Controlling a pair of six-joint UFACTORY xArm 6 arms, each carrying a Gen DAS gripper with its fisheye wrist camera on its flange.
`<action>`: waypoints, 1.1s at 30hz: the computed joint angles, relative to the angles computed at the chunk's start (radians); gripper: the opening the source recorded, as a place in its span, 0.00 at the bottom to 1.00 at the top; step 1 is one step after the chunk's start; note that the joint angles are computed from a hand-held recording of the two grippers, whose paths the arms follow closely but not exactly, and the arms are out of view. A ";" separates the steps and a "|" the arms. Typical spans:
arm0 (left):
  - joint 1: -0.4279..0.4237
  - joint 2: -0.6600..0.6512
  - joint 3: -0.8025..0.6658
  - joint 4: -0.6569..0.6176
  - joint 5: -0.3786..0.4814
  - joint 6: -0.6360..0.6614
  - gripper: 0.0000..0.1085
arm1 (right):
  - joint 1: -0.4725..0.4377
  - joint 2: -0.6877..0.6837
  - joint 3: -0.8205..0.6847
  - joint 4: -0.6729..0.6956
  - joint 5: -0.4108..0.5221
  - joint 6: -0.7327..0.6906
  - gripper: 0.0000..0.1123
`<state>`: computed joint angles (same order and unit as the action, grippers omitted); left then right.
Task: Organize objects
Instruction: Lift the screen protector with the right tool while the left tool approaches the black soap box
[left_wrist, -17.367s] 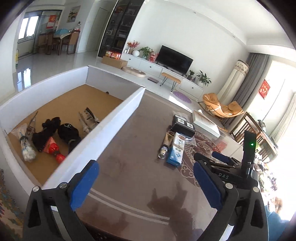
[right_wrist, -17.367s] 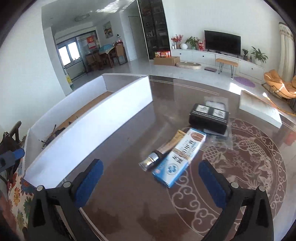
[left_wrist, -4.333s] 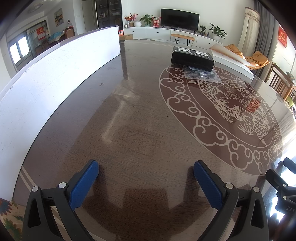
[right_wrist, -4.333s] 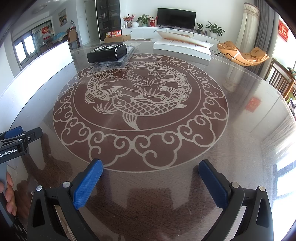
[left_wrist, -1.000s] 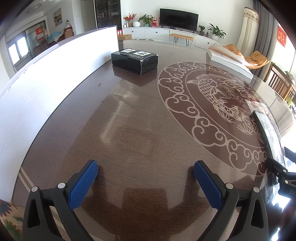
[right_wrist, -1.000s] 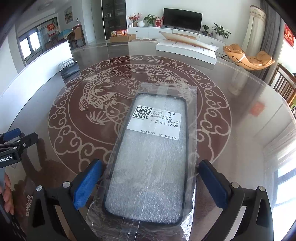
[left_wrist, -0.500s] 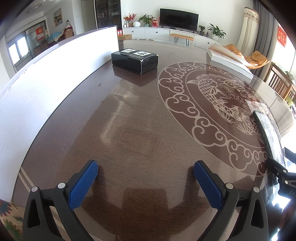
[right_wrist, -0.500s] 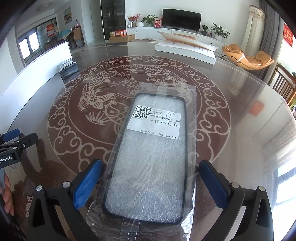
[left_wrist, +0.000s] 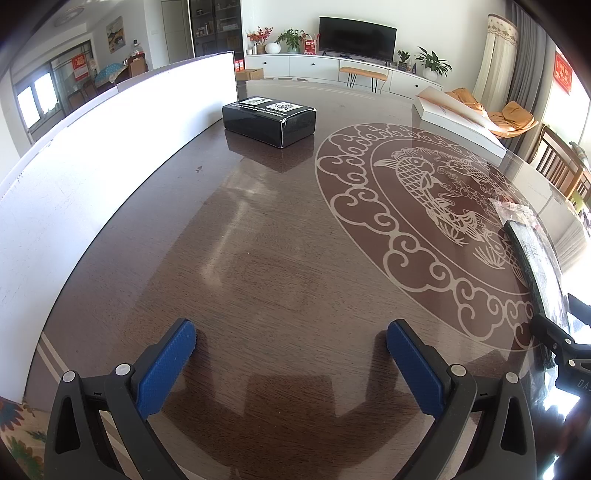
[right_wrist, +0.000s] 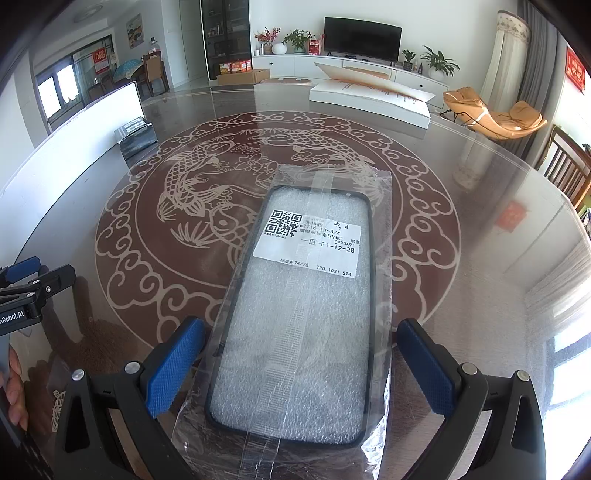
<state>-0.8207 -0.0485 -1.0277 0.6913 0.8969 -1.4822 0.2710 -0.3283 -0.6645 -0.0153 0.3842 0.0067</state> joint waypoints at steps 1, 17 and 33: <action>0.000 0.000 0.000 0.000 0.000 0.000 0.95 | 0.000 0.000 0.000 0.000 0.000 0.000 0.92; 0.239 0.162 -0.261 -0.103 -0.118 -0.087 0.95 | 0.005 -0.007 0.006 -0.053 -0.010 0.031 0.92; 0.363 0.574 -0.770 -0.157 0.040 0.310 0.54 | 0.011 0.002 0.006 -0.147 -0.033 0.102 0.92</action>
<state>-0.4582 0.5258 -1.7973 0.5346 0.9365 -1.1721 0.2819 -0.3259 -0.6580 -0.1627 0.3515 0.1091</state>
